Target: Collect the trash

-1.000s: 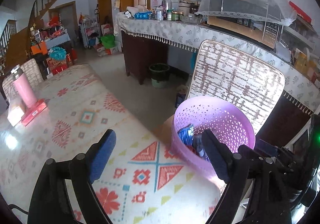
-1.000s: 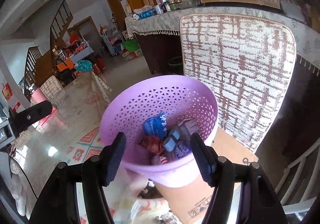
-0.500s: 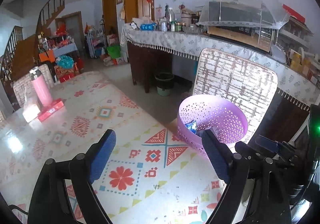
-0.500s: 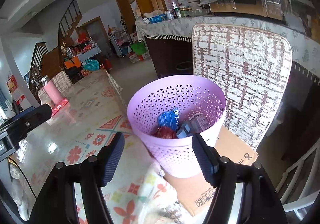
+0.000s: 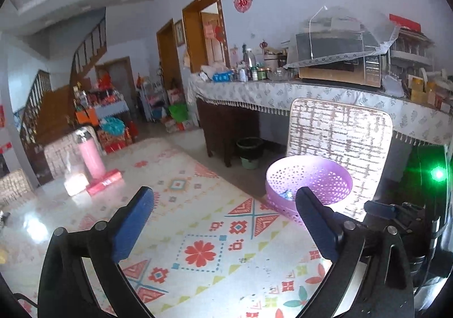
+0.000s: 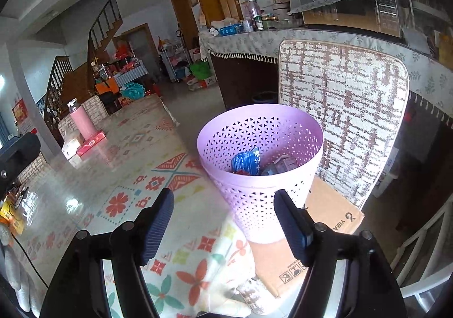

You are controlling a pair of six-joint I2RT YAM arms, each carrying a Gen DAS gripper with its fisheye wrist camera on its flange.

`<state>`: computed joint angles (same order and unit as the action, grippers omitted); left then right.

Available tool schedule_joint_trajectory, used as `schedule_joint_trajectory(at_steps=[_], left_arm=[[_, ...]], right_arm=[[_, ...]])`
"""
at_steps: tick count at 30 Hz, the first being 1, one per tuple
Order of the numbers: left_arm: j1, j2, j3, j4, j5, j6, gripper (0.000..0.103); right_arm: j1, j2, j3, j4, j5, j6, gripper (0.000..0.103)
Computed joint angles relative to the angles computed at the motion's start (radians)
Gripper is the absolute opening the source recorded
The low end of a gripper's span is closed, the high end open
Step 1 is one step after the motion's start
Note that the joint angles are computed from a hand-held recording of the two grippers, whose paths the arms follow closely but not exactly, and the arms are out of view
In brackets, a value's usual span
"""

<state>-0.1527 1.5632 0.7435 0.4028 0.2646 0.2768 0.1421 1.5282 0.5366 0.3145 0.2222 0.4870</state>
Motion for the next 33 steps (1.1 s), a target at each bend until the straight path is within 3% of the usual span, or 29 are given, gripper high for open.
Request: schedule_joint_trajectory(at_steps=[5,11,21,33], left_arm=[[-0.003,-0.018,-0.077,0.105,-0.061,-0.015,0.1],[0.022,0.002,-0.097,0.122,-0.045,-0.041,0.1],[0.074,0.087,-0.023,0.016,0.008,-0.053,0.1],[0.095,0.169,0.051,-0.065,0.032,-0.04,0.1]], right_arm=[[0.035,-0.012,-0.003,-0.016,0.031,0.008,0.078],[0.068,-0.022,0.004,-0.038,0.086,-0.006,0.079],[0.136,0.01,0.037,-0.074,0.201,-0.032,0.082],[0.172,0.078,0.092,-0.1,0.242,-0.047,0.085]])
